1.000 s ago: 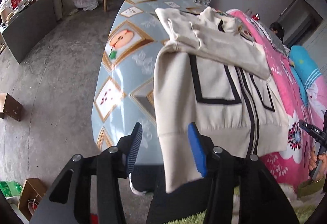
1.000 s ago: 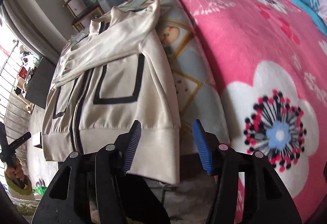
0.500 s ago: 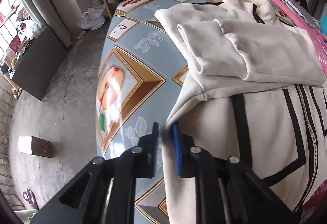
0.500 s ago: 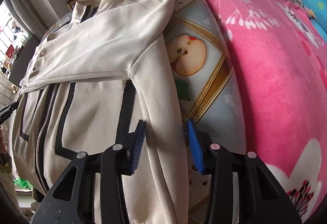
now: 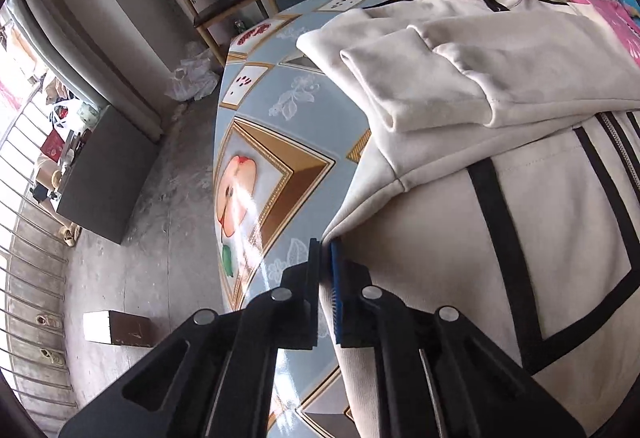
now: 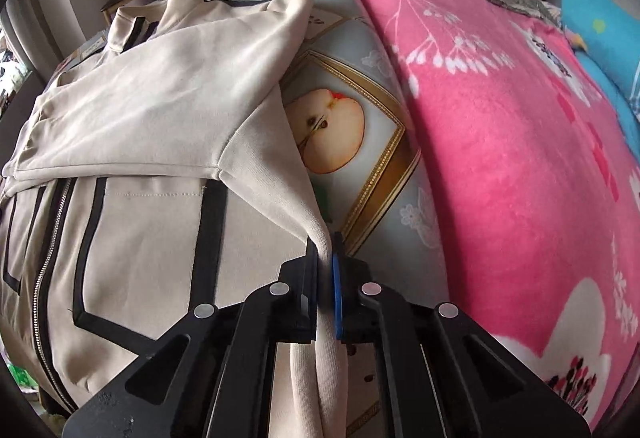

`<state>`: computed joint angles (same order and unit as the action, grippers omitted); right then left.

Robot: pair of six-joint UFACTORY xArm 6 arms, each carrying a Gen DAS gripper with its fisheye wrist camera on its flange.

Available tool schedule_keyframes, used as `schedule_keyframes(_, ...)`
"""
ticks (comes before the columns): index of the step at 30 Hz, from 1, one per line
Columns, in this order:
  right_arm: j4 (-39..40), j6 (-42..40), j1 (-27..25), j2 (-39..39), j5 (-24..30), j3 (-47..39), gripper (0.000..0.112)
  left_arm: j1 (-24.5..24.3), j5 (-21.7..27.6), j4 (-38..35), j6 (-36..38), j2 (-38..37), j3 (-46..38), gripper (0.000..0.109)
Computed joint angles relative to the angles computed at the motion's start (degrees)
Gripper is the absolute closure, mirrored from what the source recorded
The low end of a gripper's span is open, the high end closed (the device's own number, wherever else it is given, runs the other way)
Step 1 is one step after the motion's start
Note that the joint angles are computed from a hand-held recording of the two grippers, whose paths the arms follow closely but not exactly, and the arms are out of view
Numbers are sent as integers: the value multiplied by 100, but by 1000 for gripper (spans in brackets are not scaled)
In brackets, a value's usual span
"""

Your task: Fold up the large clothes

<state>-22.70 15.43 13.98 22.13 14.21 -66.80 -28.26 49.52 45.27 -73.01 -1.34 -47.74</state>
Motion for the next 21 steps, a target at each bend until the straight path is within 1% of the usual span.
schedule_keyframes(1,-226,162,1,-65,35,28,102,0,13,-98,100,-36,-13,100)
schedule_keyframes(2,-212,107,7,-163,59,91,94,12,-24,-180,160,-125,19,95)
schedule_keyframes(3,41,-136,13,-250,89,133,81,17,-10,-251,186,-239,62,89)
schedule_keyframes(4,446,-471,21,-339,131,184,75,20,53,-319,196,-325,83,83)
schedule_keyframes(5,845,-791,17,-417,196,200,64,40,87,-411,234,-464,144,69)
schedule_keyframes(6,1252,-1112,18,-513,293,215,59,75,56,-454,222,-622,238,58)
schedule_keyframes(7,1676,-1442,13,-623,407,217,57,120,23,-500,191,-840,364,53)
schedule_keyframes(8,1964,-1636,10,-741,444,257,53,181,16,-584,196,-1043,456,47)
schedule_keyframes(9,2326,-1878,5,-857,463,268,48,254,3,-673,224,-1202,507,43)
schedule_keyframes(12,3583,-2771,62,-1030,549,70,39,564,-159,-897,408,-1551,445,38)
schedule_keyframes(13,4025,-3128,107,-1009,601,-105,37,667,-270,-952,512,-1563,334,37)
schedule_keyframes(15,4856,-3847,223,-799,780,-667,32,848,-524,-931,701,-1418,-41,31)
schedule_keyframes(17,5312,-4218,351,-449,1023,-1379,31,981,-694,-872,871,-1044,-628,28)
schedule_keyframes(18,5487,-4358,415,-230,1168,-1776,28,1067,-907,-975,1040,-819,-915,27)
schedule_keyframes(20,5985,-4714,518,264,1601,-2624,23,1257,-1370,-1459,1458,-270,-1494,25)
schedule_keyframes(21,6072,-4715,568,495,1793,-2992,23,1312,-1529,-1720,1667,54,-1819,24)
